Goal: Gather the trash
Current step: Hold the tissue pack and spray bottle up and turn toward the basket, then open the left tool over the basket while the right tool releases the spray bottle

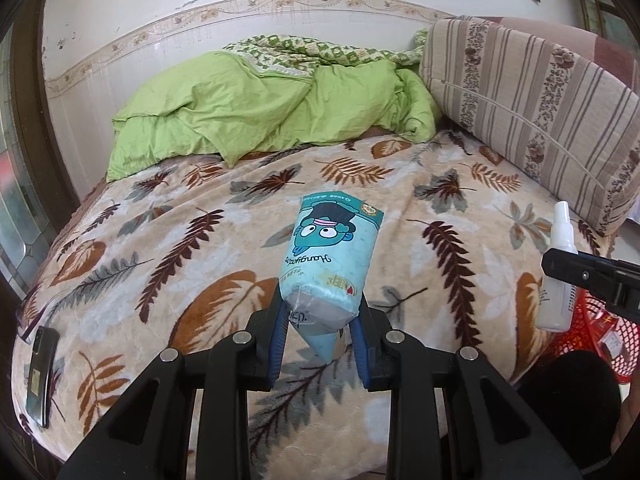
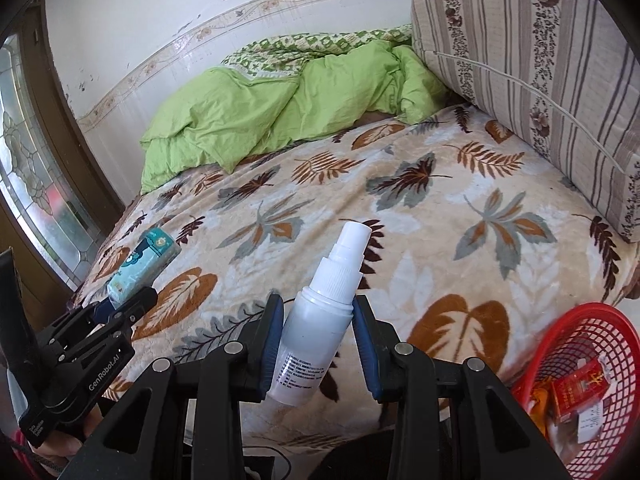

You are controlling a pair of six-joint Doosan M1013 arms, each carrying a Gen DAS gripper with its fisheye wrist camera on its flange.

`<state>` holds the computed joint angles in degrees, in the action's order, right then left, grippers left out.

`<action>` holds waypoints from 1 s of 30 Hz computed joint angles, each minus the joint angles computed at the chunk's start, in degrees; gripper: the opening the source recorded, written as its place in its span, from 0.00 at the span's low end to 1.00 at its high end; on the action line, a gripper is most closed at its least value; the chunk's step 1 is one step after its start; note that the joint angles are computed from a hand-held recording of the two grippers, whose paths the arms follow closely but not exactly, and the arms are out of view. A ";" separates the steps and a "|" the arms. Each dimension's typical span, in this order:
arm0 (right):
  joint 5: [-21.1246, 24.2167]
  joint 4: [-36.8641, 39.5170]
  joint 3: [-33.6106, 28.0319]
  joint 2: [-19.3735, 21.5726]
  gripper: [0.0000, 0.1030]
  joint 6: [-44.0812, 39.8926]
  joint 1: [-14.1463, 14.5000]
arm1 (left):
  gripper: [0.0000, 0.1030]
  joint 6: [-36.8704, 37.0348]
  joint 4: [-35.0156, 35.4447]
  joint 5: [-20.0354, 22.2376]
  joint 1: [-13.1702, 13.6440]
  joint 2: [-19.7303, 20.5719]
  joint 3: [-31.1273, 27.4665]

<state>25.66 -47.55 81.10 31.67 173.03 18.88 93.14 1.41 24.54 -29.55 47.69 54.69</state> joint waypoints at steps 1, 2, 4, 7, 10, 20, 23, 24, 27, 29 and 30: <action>0.08 -0.37 0.49 -0.41 0.36 0.71 -0.10 | 0.27 1.93 -1.90 0.19 -0.02 -0.12 -0.02; 0.18 -0.90 1.30 -1.08 0.36 1.86 -0.25 | 0.27 4.44 -4.42 0.39 -0.03 -0.26 -0.04; 0.37 -2.28 2.95 -2.40 0.36 4.37 -0.53 | 0.27 9.65 -9.18 0.53 -0.25 -0.75 0.31; 1.06 -4.33 5.48 -4.43 0.36 8.43 -0.87 | 0.27 19.09 -17.69 0.94 -0.63 -1.46 0.84; 2.42 -6.18 8.37 -6.75 0.36 12.48 -1.19 | 0.27 25.77 -22.42 1.23 -1.37 -2.03 1.13; 11.23 -13.78 17.72 -14.46 0.36 25.55 -1.37 | 0.27 46.97 -40.65 11.99 -3.65 -1.94 -2.31; 13.22 -15.14 19.62 -15.61 0.36 28.43 -1.42 | 0.27 49.18 -43.30 18.49 -4.48 -0.65 -5.20; 13.66 -15.39 20.28 -15.96 0.36 29.45 -1.55 | 0.27 49.13 -43.57 20.37 -4.69 -0.07 -6.33; 13.72 -15.48 21.97 -16.89 0.36 31.43 -1.99 | 0.27 48.50 -43.46 24.78 -5.74 1.59 -9.30; 14.11 -15.68 22.88 -17.40 0.36 32.14 -2.11 | 0.27 48.05 -43.16 27.32 -6.44 2.80 -11.20; 14.47 -15.71 23.26 -17.63 0.36 32.25 -2.21 | 0.27 47.93 -42.75 27.87 -6.82 3.26 -11.82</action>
